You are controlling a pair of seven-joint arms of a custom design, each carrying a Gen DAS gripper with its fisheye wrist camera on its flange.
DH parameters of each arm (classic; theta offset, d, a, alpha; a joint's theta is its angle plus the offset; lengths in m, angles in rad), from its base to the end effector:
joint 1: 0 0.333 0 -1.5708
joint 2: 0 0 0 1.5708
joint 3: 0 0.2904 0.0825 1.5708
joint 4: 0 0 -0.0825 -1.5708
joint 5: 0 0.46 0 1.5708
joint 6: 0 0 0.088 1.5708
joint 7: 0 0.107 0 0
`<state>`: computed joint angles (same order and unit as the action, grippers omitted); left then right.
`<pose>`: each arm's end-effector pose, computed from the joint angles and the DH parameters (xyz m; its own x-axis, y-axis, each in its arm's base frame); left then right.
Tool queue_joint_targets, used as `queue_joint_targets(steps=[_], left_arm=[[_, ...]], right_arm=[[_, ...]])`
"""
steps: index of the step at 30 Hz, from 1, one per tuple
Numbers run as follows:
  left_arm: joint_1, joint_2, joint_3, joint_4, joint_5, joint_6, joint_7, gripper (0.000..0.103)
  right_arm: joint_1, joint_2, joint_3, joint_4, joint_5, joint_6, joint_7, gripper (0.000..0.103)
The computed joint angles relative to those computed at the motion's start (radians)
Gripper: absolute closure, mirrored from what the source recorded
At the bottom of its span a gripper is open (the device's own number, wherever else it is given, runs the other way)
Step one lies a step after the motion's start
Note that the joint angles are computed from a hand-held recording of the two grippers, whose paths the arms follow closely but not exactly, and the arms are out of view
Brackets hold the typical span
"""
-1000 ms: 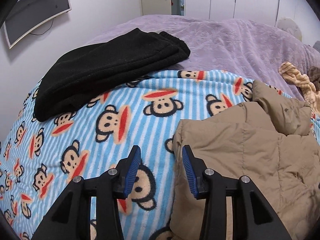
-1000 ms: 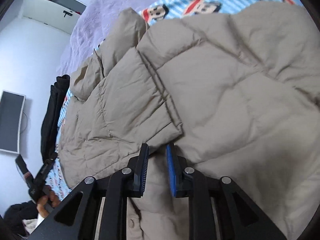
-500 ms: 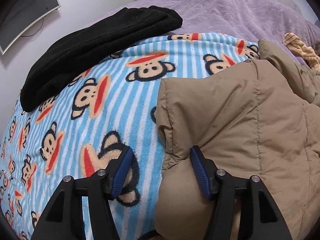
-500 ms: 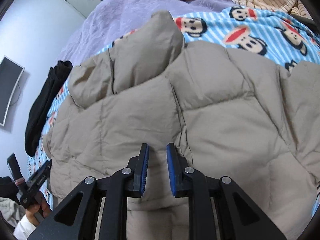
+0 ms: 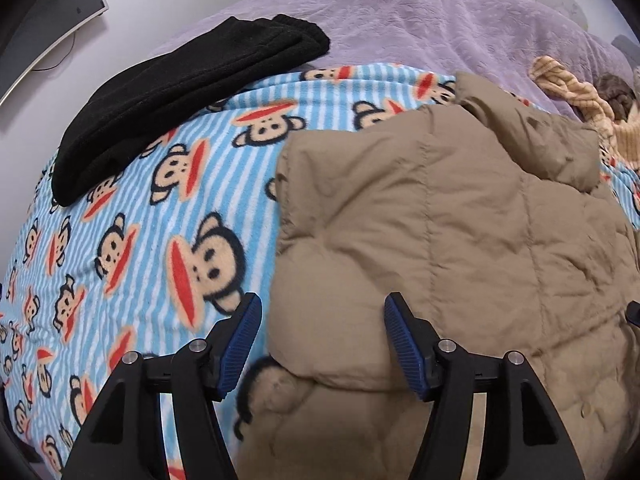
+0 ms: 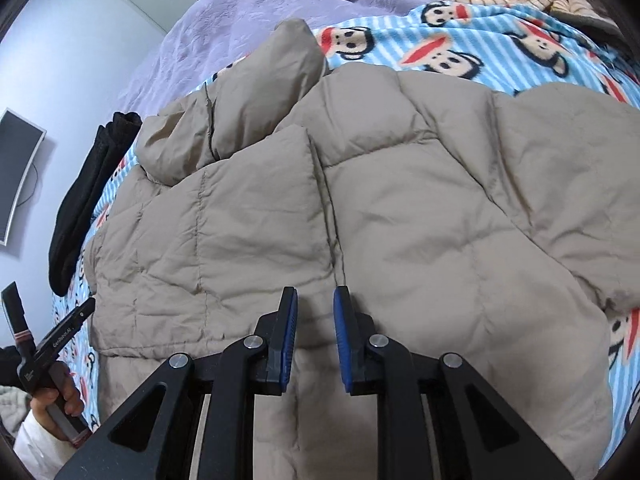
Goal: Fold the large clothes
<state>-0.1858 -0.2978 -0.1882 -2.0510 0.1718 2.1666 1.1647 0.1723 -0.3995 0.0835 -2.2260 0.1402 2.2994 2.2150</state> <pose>0.5448 -0.2154 0.5676 -0.0262 -0.9983 -0.0524 -0.8970 0.0466 -0.4397 0.5368 0.1466 0.5402 -0.3606 -0.8633 -0.3531 -0.8311 0.4692 -0.2986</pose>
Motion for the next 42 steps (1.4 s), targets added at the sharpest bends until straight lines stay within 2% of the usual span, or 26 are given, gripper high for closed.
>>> queue_joint_targets(steps=[2,4,6,8,9,10,11,12,15,22,23,24,25,26,29,32,35,42], left_arm=[[-0.020,-0.018,-0.012,-0.010,-0.025,-0.016,-0.001,0.038],[-0.049,-0.031,-0.018,-0.015,-0.069,-0.041,0.009,0.038],[-0.070,-0.039,-0.032,-0.015,-0.083,-0.059,0.003,0.038],[-0.089,-0.047,-0.044,-0.017,-0.091,-0.065,-0.011,0.037],[-0.098,-0.048,-0.048,-0.016,-0.098,-0.070,-0.018,0.033],[-0.107,-0.048,-0.051,-0.013,-0.106,-0.074,-0.023,0.023],[-0.114,-0.050,-0.056,-0.013,-0.107,-0.072,-0.034,0.005],[-0.119,-0.054,-0.065,-0.016,-0.098,-0.061,-0.050,0.001],[-0.140,-0.039,-0.077,0.005,-0.085,-0.059,-0.052,0.001],[-0.173,0.051,-0.109,0.100,-0.055,-0.095,-0.092,0.001],[-0.179,0.064,-0.111,0.113,-0.056,-0.097,-0.095,0.001],[-0.184,0.073,-0.113,0.123,-0.059,-0.099,-0.099,0.001],[-0.190,0.084,-0.115,0.134,-0.061,-0.102,-0.100,0.001],[-0.194,0.095,-0.118,0.146,-0.059,-0.105,-0.102,0.001],[-0.207,0.127,-0.127,0.182,-0.046,-0.117,-0.110,0.001],[-0.216,0.158,-0.134,0.217,-0.031,-0.136,-0.132,0.001],[-0.223,0.188,-0.139,0.249,-0.010,-0.144,-0.157,0.001],[-0.242,0.242,-0.140,0.304,-0.049,-0.152,-0.135,0.001]], right_arm=[[0.005,-0.058,-0.012,-0.049,0.037,-0.007,0.010,0.082],[0.010,-0.116,-0.024,-0.100,0.082,-0.008,0.019,0.076],[0.005,-0.179,-0.024,-0.152,0.105,-0.010,0.035,0.057],[-0.007,-0.241,-0.017,-0.194,0.108,-0.015,0.060,0.053],[-0.011,-0.262,-0.015,-0.208,0.108,-0.020,0.068,0.052],[-0.016,-0.288,-0.015,-0.223,0.108,-0.030,0.075,0.052],[-0.021,-0.314,-0.014,-0.239,0.109,-0.038,0.083,0.050],[-0.027,-0.335,-0.014,-0.252,0.110,-0.044,0.092,0.046],[-0.047,-0.417,-0.014,-0.304,0.108,-0.068,0.121,0.039],[-0.117,-0.619,-0.027,-0.427,0.089,-0.133,0.175,0.039],[-0.130,-0.645,-0.029,-0.440,0.083,-0.142,0.178,0.036],[-0.141,-0.669,-0.031,-0.452,0.077,-0.151,0.180,0.022],[-0.155,-0.692,-0.033,-0.463,0.071,-0.158,0.183,0.016],[-0.170,-0.722,-0.035,-0.479,0.065,-0.160,0.187,0.013],[-0.209,-0.778,-0.053,-0.506,0.057,-0.172,0.190,0.013],[-0.251,-0.810,-0.074,-0.523,0.057,-0.172,0.190,0.011],[-0.290,-0.810,-0.126,-0.530,0.064,-0.170,0.148,0.000],[-0.434,-0.756,-0.189,-0.506,0.055,-0.145,0.065,0.000]])
